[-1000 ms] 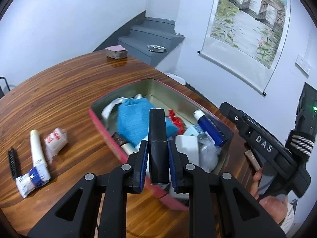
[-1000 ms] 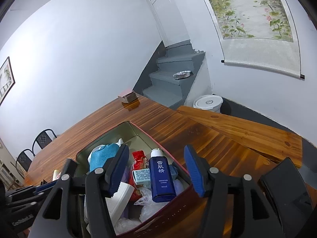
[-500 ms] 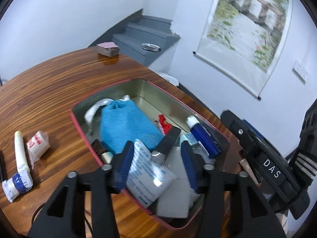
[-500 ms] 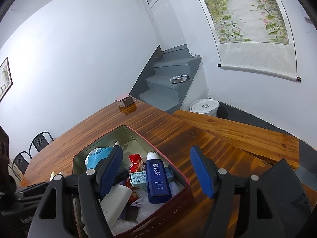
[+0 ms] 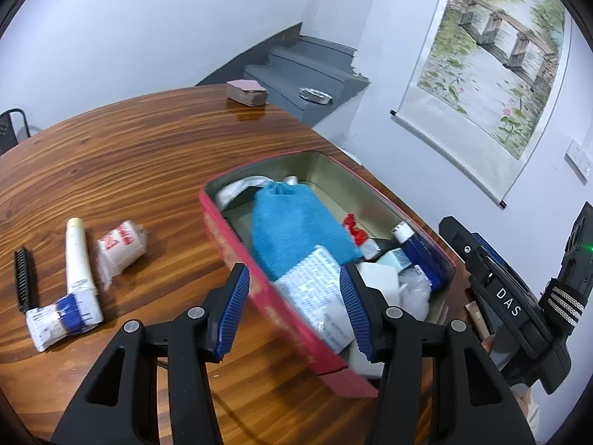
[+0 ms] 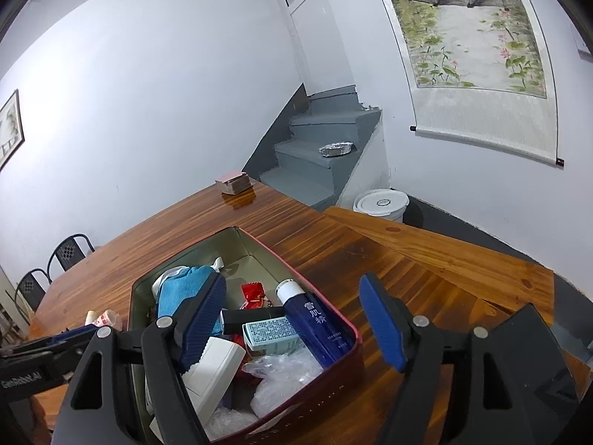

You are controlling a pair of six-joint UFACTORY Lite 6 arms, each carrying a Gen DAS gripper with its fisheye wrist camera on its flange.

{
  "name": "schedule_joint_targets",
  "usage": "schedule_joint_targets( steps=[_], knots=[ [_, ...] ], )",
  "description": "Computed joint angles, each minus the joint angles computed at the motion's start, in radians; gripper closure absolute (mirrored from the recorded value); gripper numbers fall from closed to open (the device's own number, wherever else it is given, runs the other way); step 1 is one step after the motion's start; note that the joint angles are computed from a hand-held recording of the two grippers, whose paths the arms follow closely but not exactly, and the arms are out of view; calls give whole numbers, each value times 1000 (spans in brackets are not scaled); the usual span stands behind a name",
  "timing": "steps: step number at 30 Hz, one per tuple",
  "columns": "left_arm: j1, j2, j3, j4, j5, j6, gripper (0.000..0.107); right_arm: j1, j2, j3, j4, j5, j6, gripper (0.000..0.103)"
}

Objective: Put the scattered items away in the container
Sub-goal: 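Carry the blue bottle with the right gripper into the tin while the left gripper drops the black case there, then grasp the black comb with the left gripper while the right gripper moves toward the white tube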

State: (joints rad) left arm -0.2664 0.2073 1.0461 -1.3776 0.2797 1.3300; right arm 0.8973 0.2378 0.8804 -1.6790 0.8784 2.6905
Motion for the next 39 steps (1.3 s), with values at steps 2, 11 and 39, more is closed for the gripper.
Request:
schedule_joint_targets(
  steps=[2, 11, 39],
  knots=[
    [30, -19, -18, -10, 6, 16, 52, 3, 9, 8, 6, 3, -11, 24],
    [223, -60, -70, -24, 46, 74, 52, 17, 46, 44, 29, 22, -51, 24],
    [622, 332, 252, 126, 73, -42, 52, 176, 264, 324, 132, 120, -203, 22]
  ],
)
